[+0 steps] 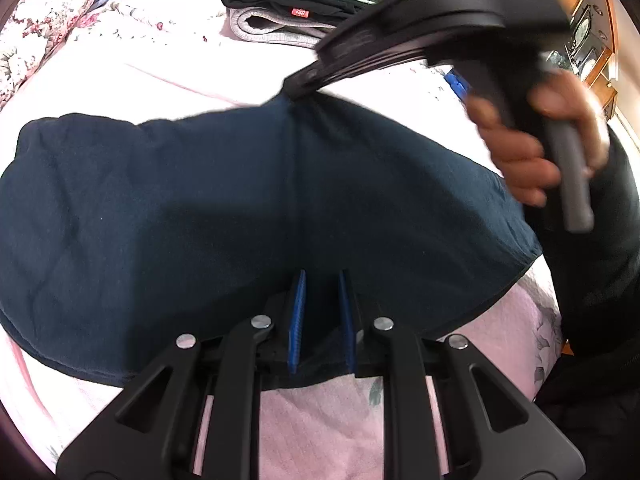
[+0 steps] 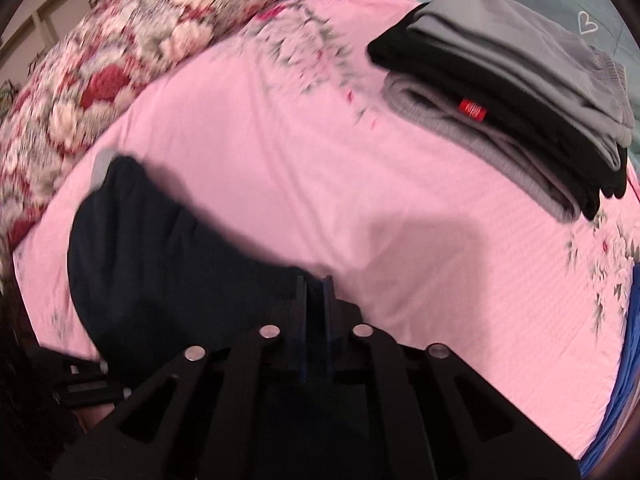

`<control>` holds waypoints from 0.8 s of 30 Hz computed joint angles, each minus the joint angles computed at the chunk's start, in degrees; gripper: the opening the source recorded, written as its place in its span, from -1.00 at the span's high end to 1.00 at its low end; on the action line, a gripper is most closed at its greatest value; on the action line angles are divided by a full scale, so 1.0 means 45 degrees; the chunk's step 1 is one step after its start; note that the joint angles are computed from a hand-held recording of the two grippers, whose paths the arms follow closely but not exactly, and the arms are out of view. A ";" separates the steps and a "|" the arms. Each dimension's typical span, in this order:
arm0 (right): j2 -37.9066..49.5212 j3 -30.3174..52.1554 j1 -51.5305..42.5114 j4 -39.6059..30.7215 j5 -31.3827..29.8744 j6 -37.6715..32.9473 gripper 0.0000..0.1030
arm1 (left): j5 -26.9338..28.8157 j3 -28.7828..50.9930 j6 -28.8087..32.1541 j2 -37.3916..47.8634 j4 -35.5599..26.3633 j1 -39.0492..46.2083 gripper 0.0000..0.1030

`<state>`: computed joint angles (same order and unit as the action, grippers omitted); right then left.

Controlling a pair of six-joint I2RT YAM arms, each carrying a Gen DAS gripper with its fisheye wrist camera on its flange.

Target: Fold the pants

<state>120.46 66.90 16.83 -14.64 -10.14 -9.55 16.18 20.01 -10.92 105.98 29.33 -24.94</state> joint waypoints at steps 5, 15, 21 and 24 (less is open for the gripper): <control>0.2105 0.1418 0.0433 0.0278 0.0838 -0.0289 0.97 | 0.0400 0.0141 0.0016 0.0039 -0.0246 0.0321 0.66; -0.1918 -0.1118 -0.2067 0.0315 -0.0983 0.0448 0.09 | 0.0824 0.3553 0.0503 -0.1419 -0.5309 0.0878 0.66; -0.4712 -0.5682 -0.2824 0.0845 -0.0968 -0.0137 0.35 | 0.1343 0.7666 -0.0198 0.2657 -0.6440 0.0236 0.69; -0.4948 -0.7158 -0.2830 0.1286 -0.1649 0.0035 0.92 | 0.1165 0.8629 -0.0250 0.3860 -0.6702 0.0031 0.71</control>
<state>98.19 34.69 4.10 -8.86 -17.56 -9.39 21.43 58.84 -12.05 123.35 -0.83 -24.80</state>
